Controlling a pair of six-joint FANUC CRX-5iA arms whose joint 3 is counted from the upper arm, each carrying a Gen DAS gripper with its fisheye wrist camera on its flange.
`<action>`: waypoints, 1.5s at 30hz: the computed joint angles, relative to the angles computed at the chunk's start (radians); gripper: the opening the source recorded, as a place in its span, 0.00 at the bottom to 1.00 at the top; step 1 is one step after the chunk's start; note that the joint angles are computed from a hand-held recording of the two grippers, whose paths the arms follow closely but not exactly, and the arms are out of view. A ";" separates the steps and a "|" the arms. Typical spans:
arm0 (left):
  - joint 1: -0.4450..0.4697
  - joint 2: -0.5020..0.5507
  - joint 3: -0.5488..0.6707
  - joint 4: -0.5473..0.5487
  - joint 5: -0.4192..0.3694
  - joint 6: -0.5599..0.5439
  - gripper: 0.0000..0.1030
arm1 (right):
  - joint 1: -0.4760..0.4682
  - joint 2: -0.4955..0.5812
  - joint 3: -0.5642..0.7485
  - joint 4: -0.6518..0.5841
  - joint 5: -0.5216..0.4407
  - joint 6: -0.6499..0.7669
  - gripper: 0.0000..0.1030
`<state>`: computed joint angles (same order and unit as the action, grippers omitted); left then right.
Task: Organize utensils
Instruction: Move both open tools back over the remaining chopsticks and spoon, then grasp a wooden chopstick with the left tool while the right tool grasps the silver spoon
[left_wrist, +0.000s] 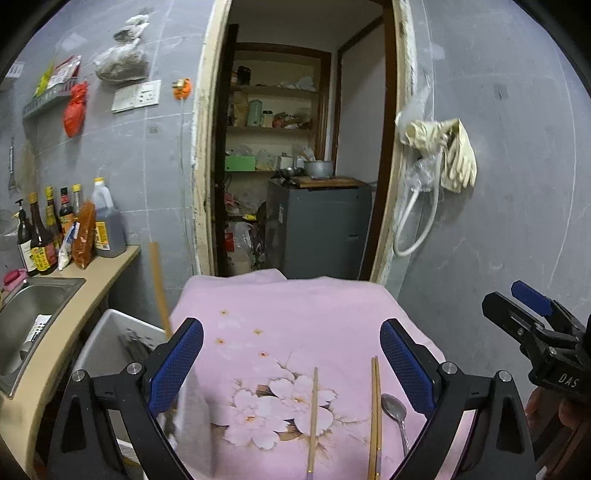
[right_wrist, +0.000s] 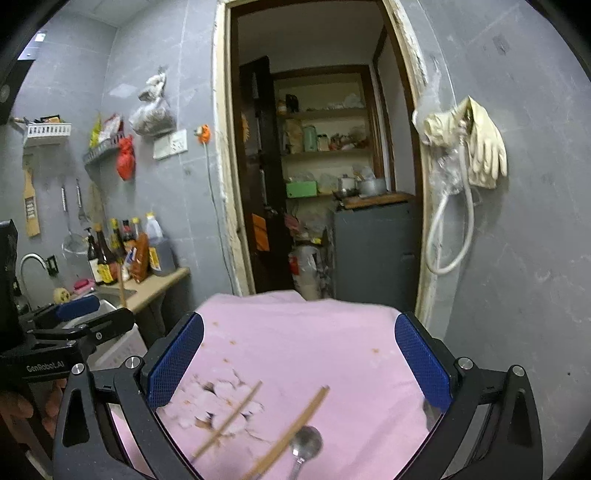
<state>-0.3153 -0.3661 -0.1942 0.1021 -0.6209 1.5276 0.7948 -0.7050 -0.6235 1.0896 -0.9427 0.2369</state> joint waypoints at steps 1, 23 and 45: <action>-0.014 0.011 0.009 -0.022 -0.004 0.018 0.94 | -0.013 -0.004 -0.006 -0.012 0.003 0.010 0.99; -0.097 0.212 0.058 -0.082 -0.083 0.098 0.89 | -0.201 0.042 -0.078 -0.405 0.133 0.255 0.99; -0.083 0.416 0.203 -0.033 -0.337 0.014 0.39 | -0.182 0.219 0.053 -0.705 0.043 0.495 0.80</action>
<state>-0.3980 0.0497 0.0085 0.0694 -0.9581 1.5416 0.6126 -0.4861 -0.5709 0.3847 -0.8995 0.7316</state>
